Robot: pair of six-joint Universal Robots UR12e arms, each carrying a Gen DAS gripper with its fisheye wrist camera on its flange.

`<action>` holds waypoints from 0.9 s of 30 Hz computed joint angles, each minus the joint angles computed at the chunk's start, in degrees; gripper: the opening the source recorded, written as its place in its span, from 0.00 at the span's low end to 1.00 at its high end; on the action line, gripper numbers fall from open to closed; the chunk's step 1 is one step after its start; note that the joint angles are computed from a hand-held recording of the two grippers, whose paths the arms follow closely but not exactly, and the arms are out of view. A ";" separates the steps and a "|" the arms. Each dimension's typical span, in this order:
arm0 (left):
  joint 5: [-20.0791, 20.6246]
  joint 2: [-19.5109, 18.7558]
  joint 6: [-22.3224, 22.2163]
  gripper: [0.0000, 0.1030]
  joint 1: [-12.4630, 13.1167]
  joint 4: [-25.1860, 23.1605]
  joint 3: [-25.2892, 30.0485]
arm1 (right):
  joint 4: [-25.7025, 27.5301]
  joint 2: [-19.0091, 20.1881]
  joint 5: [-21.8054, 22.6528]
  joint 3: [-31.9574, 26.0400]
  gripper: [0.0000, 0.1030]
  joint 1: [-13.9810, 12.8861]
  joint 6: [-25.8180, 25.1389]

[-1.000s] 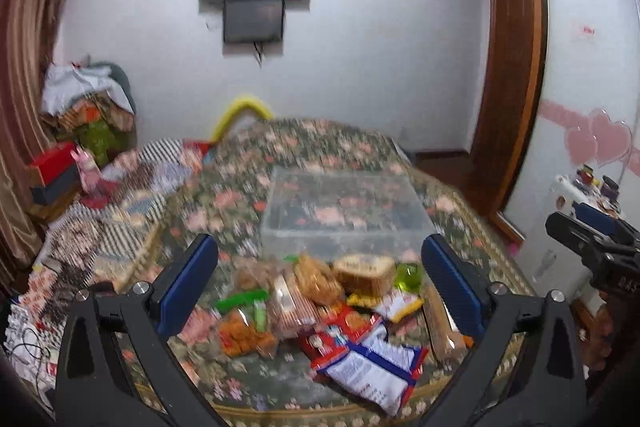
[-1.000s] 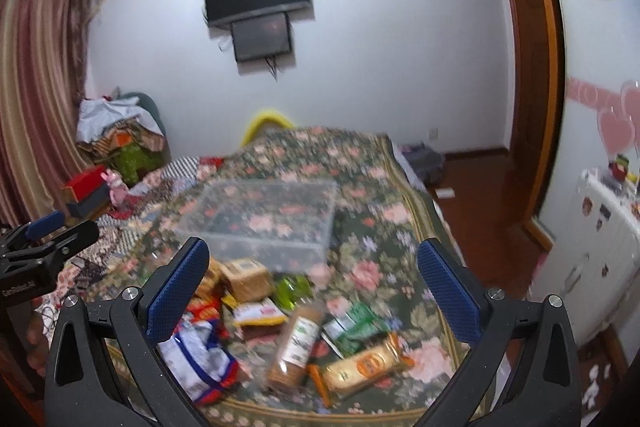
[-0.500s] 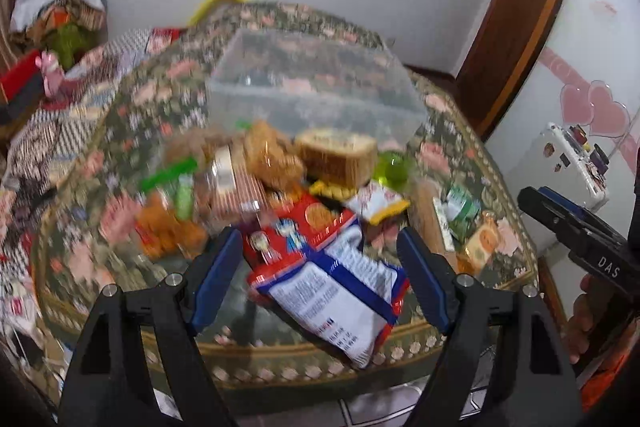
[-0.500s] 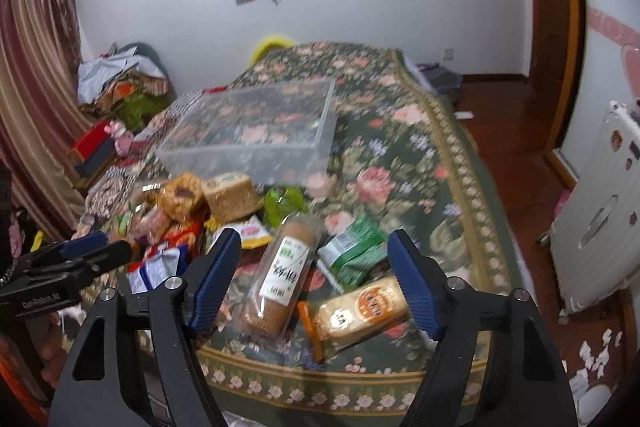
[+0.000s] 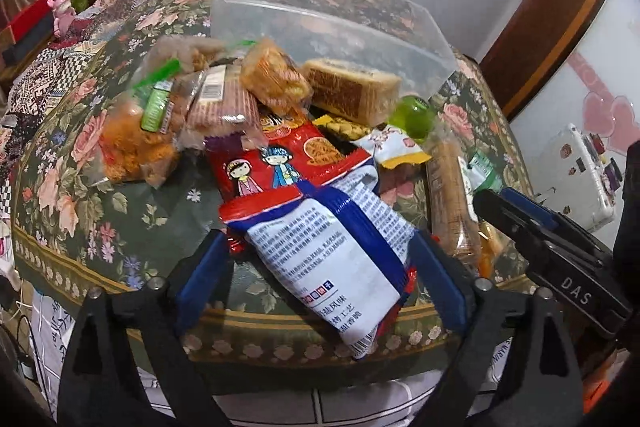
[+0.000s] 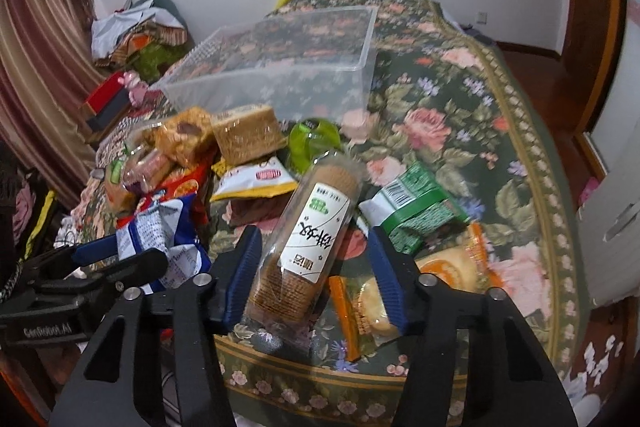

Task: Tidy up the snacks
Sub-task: 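Grasp the blue-and-white chip bag with left tool while right tool grasps the cracker roll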

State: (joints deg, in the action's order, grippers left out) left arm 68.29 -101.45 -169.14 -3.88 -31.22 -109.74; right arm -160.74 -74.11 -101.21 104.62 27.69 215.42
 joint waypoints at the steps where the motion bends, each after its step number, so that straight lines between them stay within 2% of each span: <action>1: 0.27 -0.11 0.23 0.93 -0.18 0.10 -0.01 | -0.20 0.16 0.65 0.02 0.47 -0.14 -0.08; 10: 1.33 -1.47 1.79 0.96 -1.07 1.14 0.11 | 0.77 1.70 5.26 -1.21 0.46 -0.92 -0.58; 15: -0.12 -1.53 2.06 0.80 -0.56 1.35 0.08 | 2.66 2.38 5.30 -2.05 0.47 -1.04 -0.22; 19: -0.96 -1.32 2.68 0.75 -0.16 1.03 -0.02 | 2.63 2.66 6.54 -1.94 0.46 -1.49 1.00; 20: -1.25 -1.25 2.83 0.73 -0.02 0.83 0.00 | 2.50 2.67 6.47 -1.89 0.45 -1.45 1.20; 22: -1.38 -1.05 2.95 0.67 0.14 0.84 -0.11 | 3.10 2.60 4.77 -2.01 0.36 -1.09 1.43; 27: -3.08 -0.54 3.12 0.65 0.90 0.81 -0.21 | 0.71 1.56 5.00 -0.36 0.31 -1.48 4.23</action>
State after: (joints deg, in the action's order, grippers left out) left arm 65.22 -101.99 -166.02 -2.98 -30.40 -109.95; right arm -160.03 -72.55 -96.21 104.25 26.20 219.66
